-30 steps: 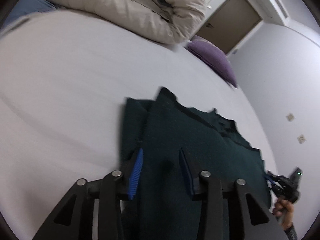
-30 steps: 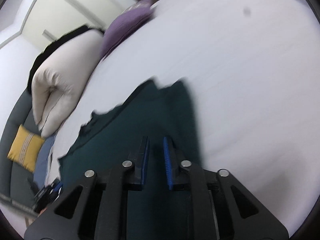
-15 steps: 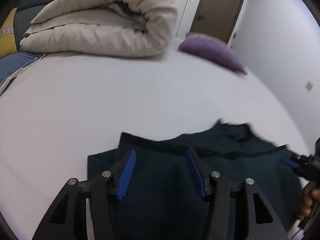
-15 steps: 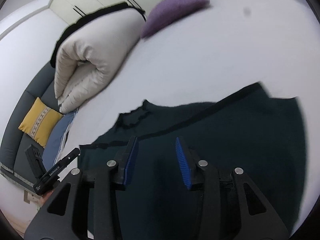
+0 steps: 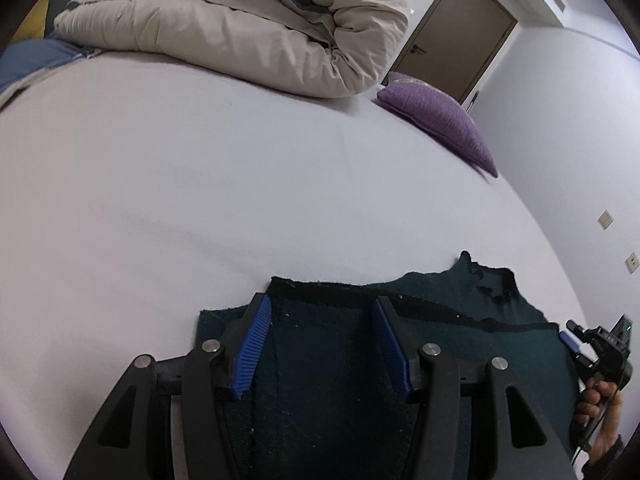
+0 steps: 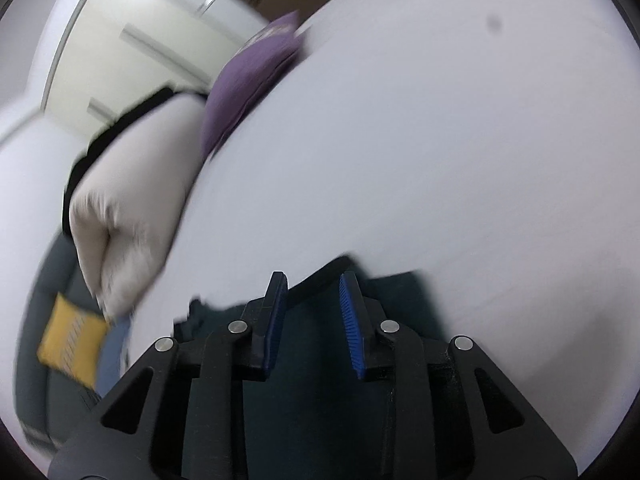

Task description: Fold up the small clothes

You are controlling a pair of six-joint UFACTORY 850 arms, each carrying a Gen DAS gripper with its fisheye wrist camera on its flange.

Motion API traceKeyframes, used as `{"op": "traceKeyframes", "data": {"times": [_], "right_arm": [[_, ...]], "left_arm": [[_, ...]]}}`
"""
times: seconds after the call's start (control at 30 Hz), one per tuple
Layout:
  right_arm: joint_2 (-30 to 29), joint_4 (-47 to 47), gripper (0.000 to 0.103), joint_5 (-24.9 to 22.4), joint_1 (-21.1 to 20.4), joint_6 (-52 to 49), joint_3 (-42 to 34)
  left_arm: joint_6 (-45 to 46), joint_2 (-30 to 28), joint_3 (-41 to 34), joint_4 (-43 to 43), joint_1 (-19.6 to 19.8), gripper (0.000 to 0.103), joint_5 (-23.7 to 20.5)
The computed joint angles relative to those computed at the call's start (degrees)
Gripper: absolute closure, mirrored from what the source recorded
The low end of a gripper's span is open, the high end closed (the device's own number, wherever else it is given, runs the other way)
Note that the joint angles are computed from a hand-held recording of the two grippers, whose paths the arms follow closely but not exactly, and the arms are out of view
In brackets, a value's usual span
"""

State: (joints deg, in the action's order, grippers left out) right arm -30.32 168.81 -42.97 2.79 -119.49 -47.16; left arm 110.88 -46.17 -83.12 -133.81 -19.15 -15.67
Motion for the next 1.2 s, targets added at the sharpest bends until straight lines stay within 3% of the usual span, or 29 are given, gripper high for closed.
{"op": "traceKeyframes", "data": {"times": [0.07, 0.23, 0.33, 0.4, 0.47, 0.53, 0.73, 0.87, 1.0, 1.1, 1.2], "right_arm": [[-0.2, -0.2, 0.078, -2.4, -0.6, 0.5, 1.0], [1.3, 6.6, 0.076, 1.2, 0.9, -4.3, 1.6], [5.7, 10.6, 0.073, 1.3, 3.1, -10.5, 4.6], [10.5, 8.5, 0.065, -1.1, 4.8, -11.1, 8.8], [12.9, 5.6, 0.061, -2.0, 7.7, -11.1, 10.6], [13.6, 2.0, 0.06, -3.3, 10.5, -10.2, 10.9], [6.6, -10.6, 0.057, -12.4, 18.5, 1.8, 8.9], [0.8, -12.1, 0.059, -10.6, 21.4, 8.7, 6.7], [2.7, -5.4, 0.059, -17.3, 19.2, 8.1, 13.7], [5.9, 2.0, 0.059, -20.8, 15.4, 6.4, 20.8], [8.4, 5.0, 0.059, -26.1, 10.5, 7.2, 27.5]], "left_arm": [[2.8, 0.1, 0.2, -2.6, -0.3, 0.047, 0.1], [12.2, 0.1, -0.1, -10.7, -1.4, 0.047, 2.6], [11.6, 0.2, 0.0, -10.2, -1.4, 0.047, 2.8], [7.5, 0.9, 0.2, -6.9, -1.4, 0.047, 3.9], [10.3, 3.6, 2.2, -10.6, -2.1, 0.046, 7.2], [9.6, 7.9, 7.8, -9.7, -2.5, 0.046, 3.5], [17.2, 16.2, 20.1, -13.6, -7.3, 0.042, 0.0], [28.6, 16.1, 22.1, -24.6, -8.9, 0.042, 3.0], [27.1, 16.6, 24.6, -22.5, -7.1, 0.045, 0.4], [26.6, 17.4, 25.9, -21.8, -6.4, 0.046, -0.3], [30.9, 19.1, 28.4, -26.3, -6.2, 0.046, -0.5]]}}
